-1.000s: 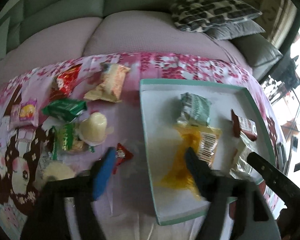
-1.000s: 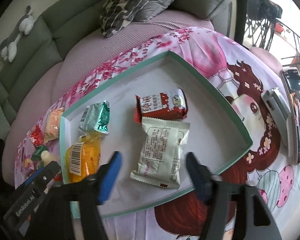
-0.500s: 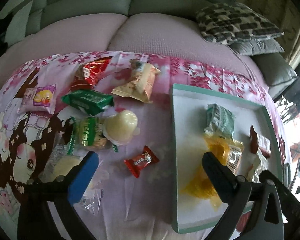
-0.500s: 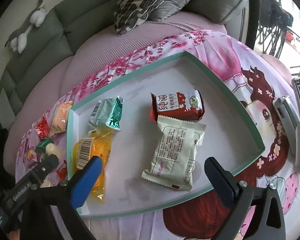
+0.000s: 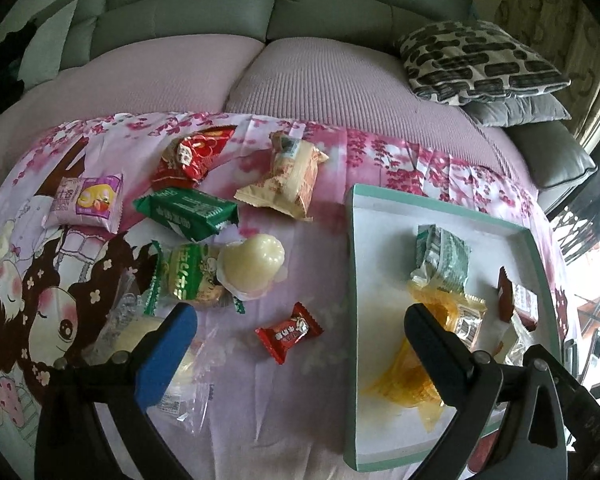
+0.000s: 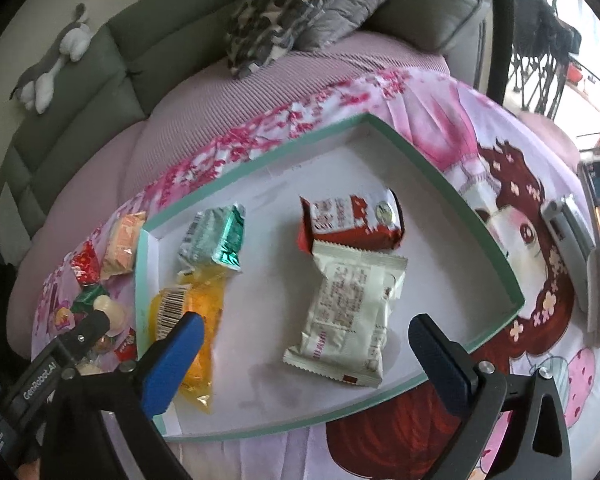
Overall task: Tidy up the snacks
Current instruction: 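Withdraw both open tools from the tray back toward the snack pile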
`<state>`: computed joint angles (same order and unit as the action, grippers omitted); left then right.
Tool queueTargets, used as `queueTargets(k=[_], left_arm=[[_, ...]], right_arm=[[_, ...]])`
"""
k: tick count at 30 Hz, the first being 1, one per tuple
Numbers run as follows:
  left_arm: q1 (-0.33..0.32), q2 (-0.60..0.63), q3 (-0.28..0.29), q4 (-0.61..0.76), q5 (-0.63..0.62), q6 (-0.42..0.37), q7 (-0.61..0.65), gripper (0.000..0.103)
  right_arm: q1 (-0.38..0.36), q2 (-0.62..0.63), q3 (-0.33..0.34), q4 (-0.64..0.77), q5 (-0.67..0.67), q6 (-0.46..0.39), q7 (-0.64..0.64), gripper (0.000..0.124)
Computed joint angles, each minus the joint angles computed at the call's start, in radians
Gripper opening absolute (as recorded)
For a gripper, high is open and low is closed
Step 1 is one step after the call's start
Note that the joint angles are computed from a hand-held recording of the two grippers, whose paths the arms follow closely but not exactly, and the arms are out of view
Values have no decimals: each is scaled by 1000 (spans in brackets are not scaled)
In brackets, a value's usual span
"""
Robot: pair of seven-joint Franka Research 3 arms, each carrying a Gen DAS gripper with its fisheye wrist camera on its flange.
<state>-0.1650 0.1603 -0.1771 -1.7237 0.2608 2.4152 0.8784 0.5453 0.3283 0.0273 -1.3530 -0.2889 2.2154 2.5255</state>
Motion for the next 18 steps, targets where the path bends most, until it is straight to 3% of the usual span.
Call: queueTargets(k=[7,12,18], left_arm=[[8,-54,14,-38,56,36,-54,103],[17,-88,26,-50,146,-20,-129,103],[49,-141,35,-87,201,-99,-216,103]], right_arm=[[31,34,-1,69,-48,14,-38,103],[60,102,-3,177,-38,-26,-77,103],[101,205,-6,317,-1,-18,-172,103]])
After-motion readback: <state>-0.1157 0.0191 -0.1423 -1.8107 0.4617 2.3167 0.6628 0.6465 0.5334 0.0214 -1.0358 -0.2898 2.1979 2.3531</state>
